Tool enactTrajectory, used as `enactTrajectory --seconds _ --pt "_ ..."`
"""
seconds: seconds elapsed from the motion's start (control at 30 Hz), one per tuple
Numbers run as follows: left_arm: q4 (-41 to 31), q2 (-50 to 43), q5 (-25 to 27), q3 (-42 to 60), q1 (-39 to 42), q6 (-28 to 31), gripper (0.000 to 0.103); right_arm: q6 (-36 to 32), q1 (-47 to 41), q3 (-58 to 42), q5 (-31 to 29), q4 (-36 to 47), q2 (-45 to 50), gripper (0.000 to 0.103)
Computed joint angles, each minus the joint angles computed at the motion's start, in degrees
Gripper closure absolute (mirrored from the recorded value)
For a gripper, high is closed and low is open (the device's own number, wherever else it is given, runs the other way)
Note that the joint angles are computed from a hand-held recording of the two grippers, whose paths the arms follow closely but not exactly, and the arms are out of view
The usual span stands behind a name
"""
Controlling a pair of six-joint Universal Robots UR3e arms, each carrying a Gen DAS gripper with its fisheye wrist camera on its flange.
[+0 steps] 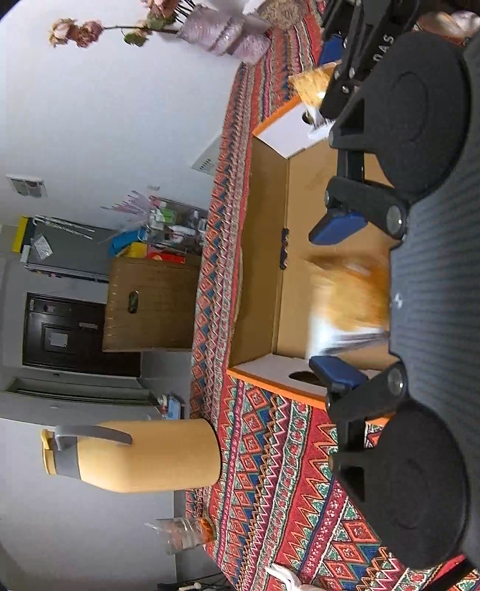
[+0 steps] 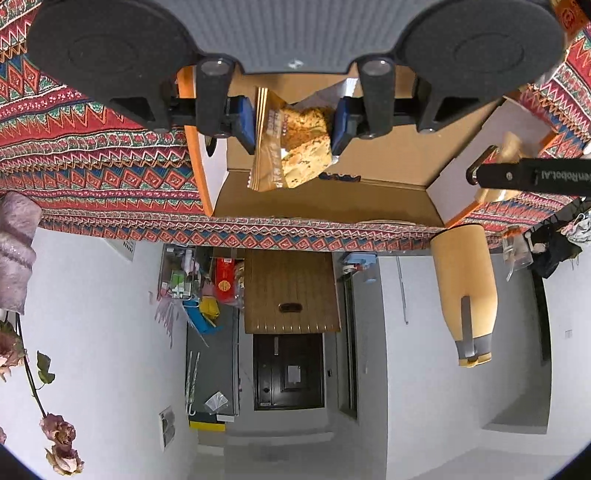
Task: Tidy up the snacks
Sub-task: 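Carry the cracker packet into the cardboard box and open the right gripper, then grasp the red-blue puffed-snack bag from the pile with the right gripper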
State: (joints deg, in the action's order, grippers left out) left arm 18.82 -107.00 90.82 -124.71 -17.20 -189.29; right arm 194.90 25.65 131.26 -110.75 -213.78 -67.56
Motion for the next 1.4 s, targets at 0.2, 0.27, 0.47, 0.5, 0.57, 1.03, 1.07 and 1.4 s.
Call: enactTrajectory --seconds 0.2,0.27,0.47,0.5,0.57,1.03,1.07,1.4 --pt "4.7 1.8 1.0 -2.8 -0.6 -1.4 0.0 1.5 1.4 2.4 -2.8 -6.1 0.1 0.002" --pt "4.7 2.7 0.6 -3.5 -0.2 -2.1 0.0 2.2 1.4 3.7 -3.1 -8.0 -0.3 0.0" --pt "5.9 3.5 1.5 -4.3 -0.7 -2.4 0.0 2.6 2.0 5.4 -4.5 -10.6 -1.2 0.0" --pt "5.8 3.4 1.8 -4.2 -0.8 -2.4 0.0 2.5 2.2 5.4 -4.9 -10.9 -1.2 0.0" --pt "5.8 3.3 1.9 -4.2 -0.9 -2.5 0.0 2.3 2.8 5.2 -5.6 -10.9 -1.1 0.0" --pt "5.3 8.5 4.6 -6.4 -3.1 -1.9 0.0 1.1 8.1 4.4 -12.3 -9.7 -3.6 0.0" --pt "5.1 9.4 4.6 -6.9 -3.1 -1.9 0.0 1.2 8.8 4.3 -13.0 -9.3 -3.9 0.0" --pt "5.1 18.1 3.2 -15.5 -1.3 0.1 0.0 3.6 16.7 5.5 -20.1 -6.7 -5.3 0.0"
